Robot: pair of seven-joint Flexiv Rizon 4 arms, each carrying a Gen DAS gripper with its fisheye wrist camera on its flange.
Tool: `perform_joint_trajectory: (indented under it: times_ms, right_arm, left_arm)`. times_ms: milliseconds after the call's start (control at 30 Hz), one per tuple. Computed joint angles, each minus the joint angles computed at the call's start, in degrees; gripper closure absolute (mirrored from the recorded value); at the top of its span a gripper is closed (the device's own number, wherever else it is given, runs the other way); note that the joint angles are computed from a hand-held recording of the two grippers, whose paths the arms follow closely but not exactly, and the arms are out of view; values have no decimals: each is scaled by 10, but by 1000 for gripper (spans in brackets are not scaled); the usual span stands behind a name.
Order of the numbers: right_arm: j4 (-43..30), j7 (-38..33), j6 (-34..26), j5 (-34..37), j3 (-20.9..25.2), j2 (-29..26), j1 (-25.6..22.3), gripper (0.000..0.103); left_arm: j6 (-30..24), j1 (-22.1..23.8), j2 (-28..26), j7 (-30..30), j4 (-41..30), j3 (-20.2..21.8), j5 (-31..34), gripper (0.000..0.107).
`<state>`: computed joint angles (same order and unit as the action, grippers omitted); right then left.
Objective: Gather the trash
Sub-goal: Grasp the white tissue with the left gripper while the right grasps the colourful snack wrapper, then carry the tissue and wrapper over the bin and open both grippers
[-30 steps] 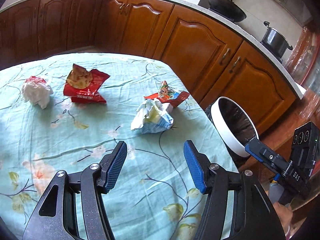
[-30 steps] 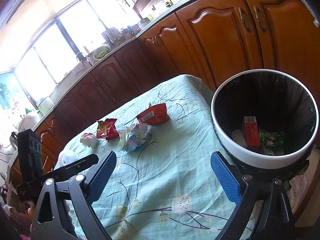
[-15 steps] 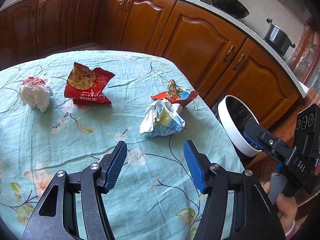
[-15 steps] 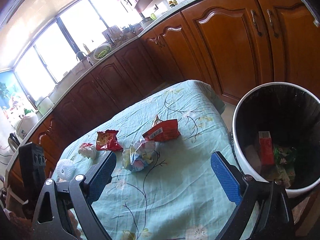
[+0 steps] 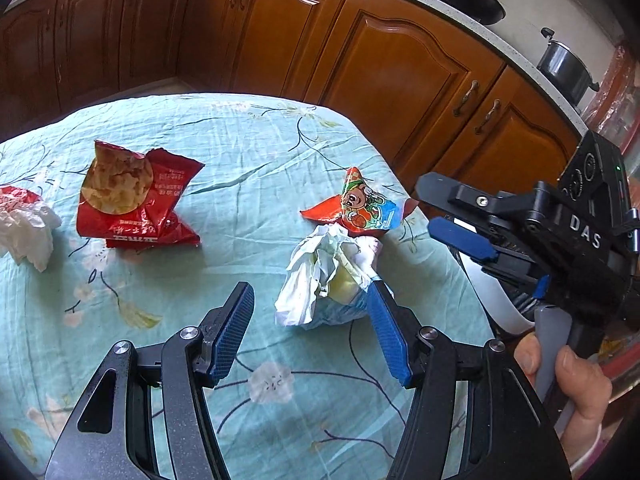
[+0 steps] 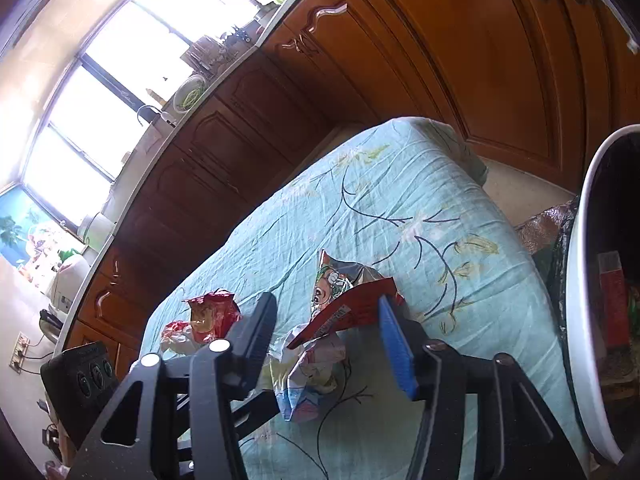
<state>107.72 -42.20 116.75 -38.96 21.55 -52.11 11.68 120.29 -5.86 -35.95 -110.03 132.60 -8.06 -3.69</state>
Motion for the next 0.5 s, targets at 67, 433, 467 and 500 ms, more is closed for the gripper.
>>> perform_joint_trajectory:
  times_ms: [67,433,467,500]
  right_arm:
    - [1,-8,11,14,-14,0,13,95]
    - [88,-64,111,74,-72,52,39,102]
    - [100,-74,120,88,-79,59,45,102]
    - [113,-84,130,100,-85,67,49,102]
  left_arm:
    - [-14,8,-7,4,-10,-6,5,50]
    - [-9,25,-12,14,-17,-27,39,93]
    - [-6,20,-9,14,-15,-24,36,93]
    - [-3,15,-6,13,-11,-20,33,93]
